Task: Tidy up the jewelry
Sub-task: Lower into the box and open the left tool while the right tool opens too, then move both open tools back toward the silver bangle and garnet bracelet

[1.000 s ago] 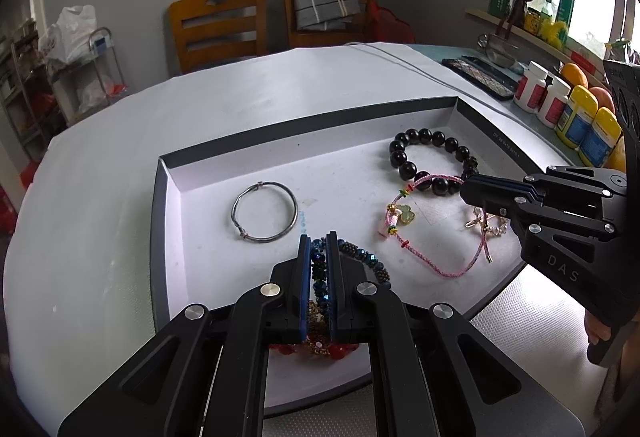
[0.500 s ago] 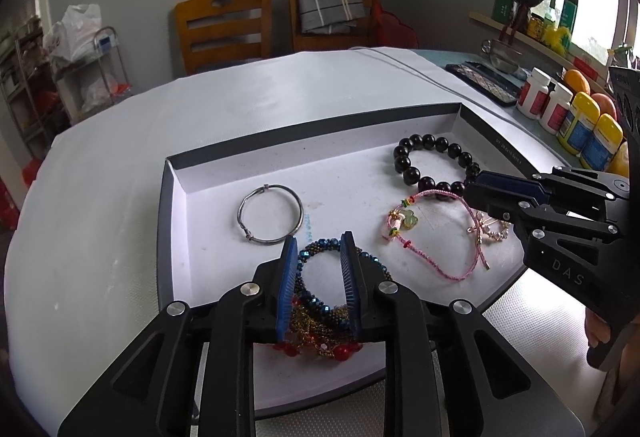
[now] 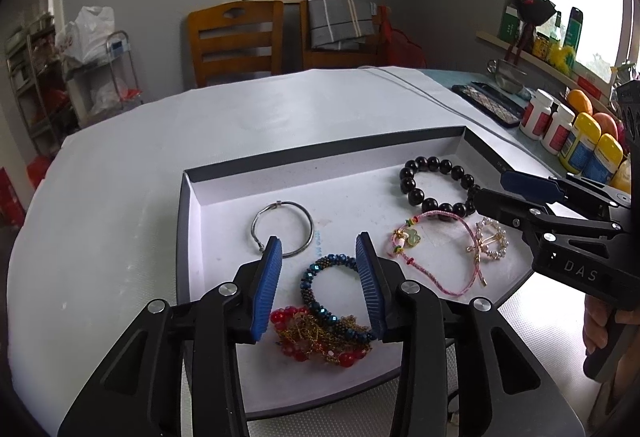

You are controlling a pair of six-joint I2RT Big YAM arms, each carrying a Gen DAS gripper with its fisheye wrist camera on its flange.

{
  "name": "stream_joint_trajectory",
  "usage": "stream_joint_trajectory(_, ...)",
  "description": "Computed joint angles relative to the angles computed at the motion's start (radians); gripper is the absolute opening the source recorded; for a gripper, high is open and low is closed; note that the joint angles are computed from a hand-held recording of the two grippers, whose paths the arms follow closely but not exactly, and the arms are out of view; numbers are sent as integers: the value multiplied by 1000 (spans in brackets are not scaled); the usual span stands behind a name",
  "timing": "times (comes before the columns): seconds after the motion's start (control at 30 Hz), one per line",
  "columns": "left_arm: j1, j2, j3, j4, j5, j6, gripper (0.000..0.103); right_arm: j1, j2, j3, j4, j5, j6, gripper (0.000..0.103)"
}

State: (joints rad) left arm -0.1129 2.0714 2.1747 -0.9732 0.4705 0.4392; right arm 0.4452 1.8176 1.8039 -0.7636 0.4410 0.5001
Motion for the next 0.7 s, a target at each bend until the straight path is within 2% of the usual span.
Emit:
stream_joint_trajectory(0.1,4,-10,-11,22,5,-18,52,-2,-16,-16,18,4,16,60)
stream_joint_trajectory(0.37,11,-47,-45,59,31,-49,74,-3,-54,-54,64,-14,51,89)
stream_joint_trajectory(0.53,13,-69,-63,76,35,-64,80,4,-70,-64,74,3,56,97)
stream_joint_trajectory(0.7,22,-106,-97,100,11,-72,85,18,-93,-66,68,27,55,97)
